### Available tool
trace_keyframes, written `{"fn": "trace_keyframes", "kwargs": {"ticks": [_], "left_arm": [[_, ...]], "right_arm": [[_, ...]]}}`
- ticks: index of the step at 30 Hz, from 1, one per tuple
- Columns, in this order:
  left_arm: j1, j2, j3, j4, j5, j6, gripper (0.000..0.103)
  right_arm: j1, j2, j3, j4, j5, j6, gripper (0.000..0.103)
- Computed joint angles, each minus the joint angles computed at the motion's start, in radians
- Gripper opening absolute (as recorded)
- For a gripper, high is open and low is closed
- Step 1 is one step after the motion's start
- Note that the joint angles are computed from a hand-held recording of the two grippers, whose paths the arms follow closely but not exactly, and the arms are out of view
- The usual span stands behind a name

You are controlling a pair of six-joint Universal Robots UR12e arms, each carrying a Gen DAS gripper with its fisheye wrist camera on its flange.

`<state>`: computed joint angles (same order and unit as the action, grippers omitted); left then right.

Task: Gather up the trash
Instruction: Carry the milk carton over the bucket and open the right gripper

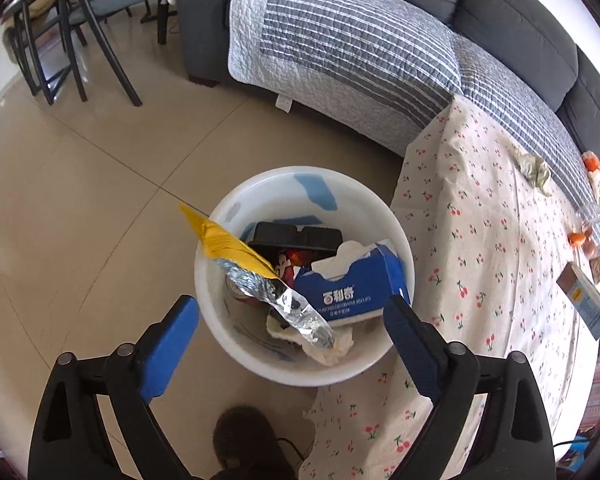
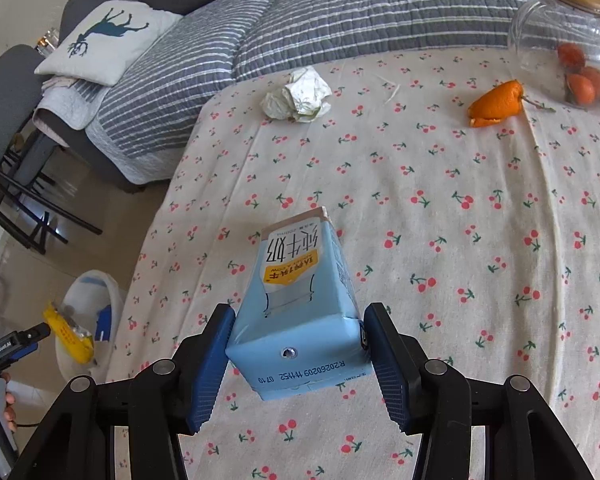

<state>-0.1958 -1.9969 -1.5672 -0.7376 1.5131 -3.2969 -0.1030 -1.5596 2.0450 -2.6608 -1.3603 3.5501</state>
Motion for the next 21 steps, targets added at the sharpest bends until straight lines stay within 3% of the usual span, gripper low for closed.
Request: {"fn": "trace_keyframes", "kwargs": {"ticks": [7, 21], "left_arm": [[0.003, 0.04, -0.042, 0.036, 0.034, 0.012, 0.1], [0.046, 0.069, -0.088, 0.056, 0.098, 0.018, 0.101]], "right_arm": [[0.028, 0.023, -0.02, -0.029, 0.036, 0.006, 0.058], [0.19, 0.215, -0.187, -0.103, 0.221, -0.077, 0.058]]}}
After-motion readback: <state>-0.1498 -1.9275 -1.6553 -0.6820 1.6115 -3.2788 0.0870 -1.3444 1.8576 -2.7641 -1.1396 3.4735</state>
